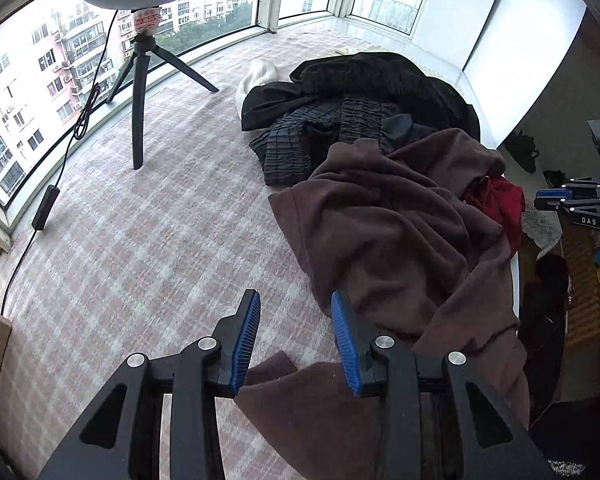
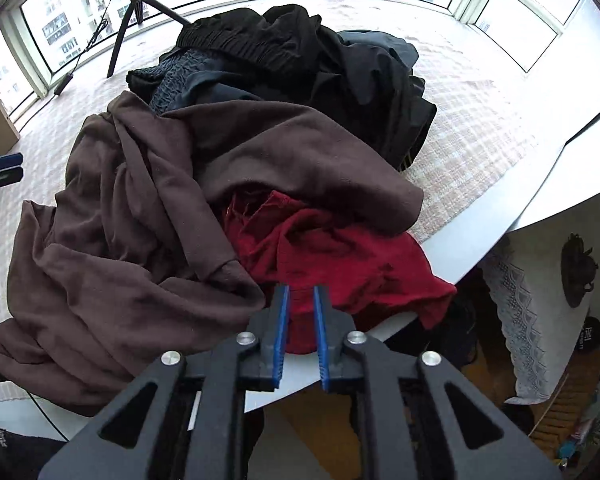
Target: Fold clothes
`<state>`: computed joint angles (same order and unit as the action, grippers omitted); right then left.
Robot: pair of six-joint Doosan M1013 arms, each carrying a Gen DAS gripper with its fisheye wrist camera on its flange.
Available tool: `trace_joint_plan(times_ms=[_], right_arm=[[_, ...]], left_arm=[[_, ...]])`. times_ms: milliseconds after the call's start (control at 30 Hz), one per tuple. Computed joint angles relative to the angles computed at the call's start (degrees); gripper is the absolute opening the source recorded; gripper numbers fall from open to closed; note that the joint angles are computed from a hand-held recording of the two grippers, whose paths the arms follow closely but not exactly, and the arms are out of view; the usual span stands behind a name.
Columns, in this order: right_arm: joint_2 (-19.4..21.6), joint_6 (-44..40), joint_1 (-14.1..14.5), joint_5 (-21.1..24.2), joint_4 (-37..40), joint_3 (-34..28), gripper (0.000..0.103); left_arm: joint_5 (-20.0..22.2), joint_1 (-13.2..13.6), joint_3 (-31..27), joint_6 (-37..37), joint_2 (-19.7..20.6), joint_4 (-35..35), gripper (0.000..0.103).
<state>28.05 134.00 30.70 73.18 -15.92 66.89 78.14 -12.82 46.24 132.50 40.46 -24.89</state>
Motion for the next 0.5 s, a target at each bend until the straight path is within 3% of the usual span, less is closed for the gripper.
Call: trace_joint_plan(times_ms=[33, 100, 200, 300, 367, 400, 500], right_arm=[[-0.55, -0.23, -0.37, -2.32, 1.66, 0.79, 0.042], [-1.46, -1.24, -0.95, -7.76, 5.07, 2.33, 0.054], [-1.21, -3.61, -1.31, -11.97, 8.53, 2.37, 0.056], [1.22, -6.14, -0.49, -10.71, 7.89, -0.68, 0.056], [2.89, -9.88, -1.07, -10.47, 10.24, -2.18, 0.056], [3.68, -11.98, -1.50, -10.25, 12.15, -2.84, 0.056], [6.47, -15.48, -2.45, -7.36, 15.43, -5.42, 0.056]], left_arm=[[1.48, -0.44, -2.31, 0.43, 1.48, -0.04, 0.046], [4.40, -1.03, -6.60, 0.65, 4.24, 0.45, 0.057], [10.01, -1.71, -13.16, -0.66, 8.59, 0.67, 0.064], [13.60, -2.60, -16.64, -2.92, 11.40, 1.34, 0.063], [14.27, -2.90, -16.77, -4.09, 11.97, 0.70, 0.052], [14.28, -2.91, -16.35, -4.60, 11.88, 0.28, 0.038], [11.57, -2.49, -12.93, -4.08, 9.90, -0.89, 0.017]])
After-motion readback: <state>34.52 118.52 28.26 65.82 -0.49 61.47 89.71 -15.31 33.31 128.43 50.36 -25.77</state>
